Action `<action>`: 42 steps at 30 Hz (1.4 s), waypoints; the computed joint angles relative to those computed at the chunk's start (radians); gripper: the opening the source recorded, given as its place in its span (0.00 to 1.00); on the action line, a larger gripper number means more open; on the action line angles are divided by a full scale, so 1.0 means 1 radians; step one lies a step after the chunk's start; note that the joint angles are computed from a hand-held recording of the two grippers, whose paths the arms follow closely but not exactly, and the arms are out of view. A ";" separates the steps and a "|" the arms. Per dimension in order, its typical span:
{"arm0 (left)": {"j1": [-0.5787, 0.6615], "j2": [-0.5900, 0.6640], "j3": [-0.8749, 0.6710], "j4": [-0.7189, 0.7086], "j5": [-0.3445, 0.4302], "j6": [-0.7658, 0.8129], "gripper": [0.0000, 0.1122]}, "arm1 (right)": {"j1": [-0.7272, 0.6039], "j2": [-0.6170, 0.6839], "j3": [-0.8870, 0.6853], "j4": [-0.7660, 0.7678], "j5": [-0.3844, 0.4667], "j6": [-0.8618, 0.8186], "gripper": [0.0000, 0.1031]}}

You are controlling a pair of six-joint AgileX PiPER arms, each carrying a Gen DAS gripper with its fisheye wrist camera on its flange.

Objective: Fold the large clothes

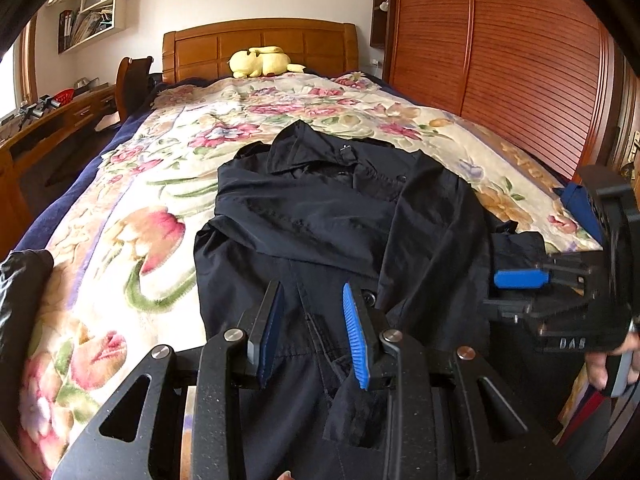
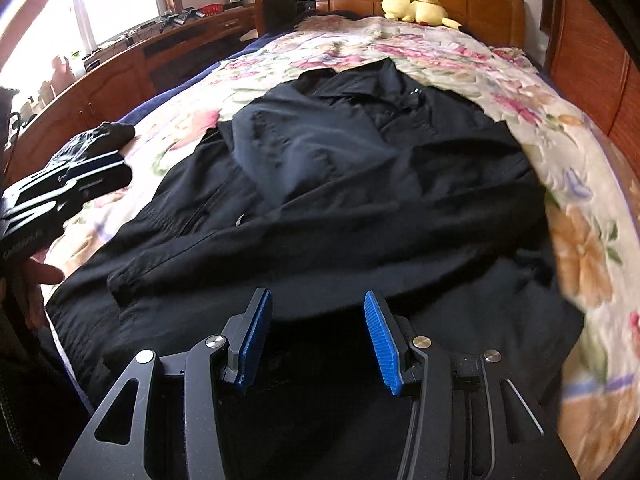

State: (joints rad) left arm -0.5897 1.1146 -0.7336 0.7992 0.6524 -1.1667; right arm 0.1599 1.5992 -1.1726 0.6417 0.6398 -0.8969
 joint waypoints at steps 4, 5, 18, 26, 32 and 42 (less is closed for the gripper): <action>0.013 -0.024 0.018 -0.009 0.000 0.012 0.28 | 0.037 -0.006 0.044 -0.035 -0.058 0.090 0.49; 0.017 -0.031 0.023 -0.011 0.000 0.014 0.28 | 0.046 -0.003 0.044 -0.051 -0.062 0.122 0.48; 0.023 -0.047 0.032 -0.013 -0.005 0.020 0.28 | 0.030 0.061 0.046 0.101 -0.057 -0.053 0.04; -0.007 -0.032 0.028 -0.003 0.002 0.011 0.28 | -0.014 -0.038 0.171 0.095 -0.097 -0.119 0.03; -0.053 -0.013 0.024 0.001 0.009 -0.008 0.28 | -0.040 -0.062 0.245 0.080 -0.170 -0.129 0.11; -0.125 0.012 0.063 -0.014 0.004 -0.074 0.28 | -0.083 -0.029 0.236 0.461 -0.197 -0.530 0.35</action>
State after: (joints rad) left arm -0.7148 1.1270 -0.6703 0.7857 0.6567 -1.2408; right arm 0.0770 1.5706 -0.9363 1.1031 0.4430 -1.4269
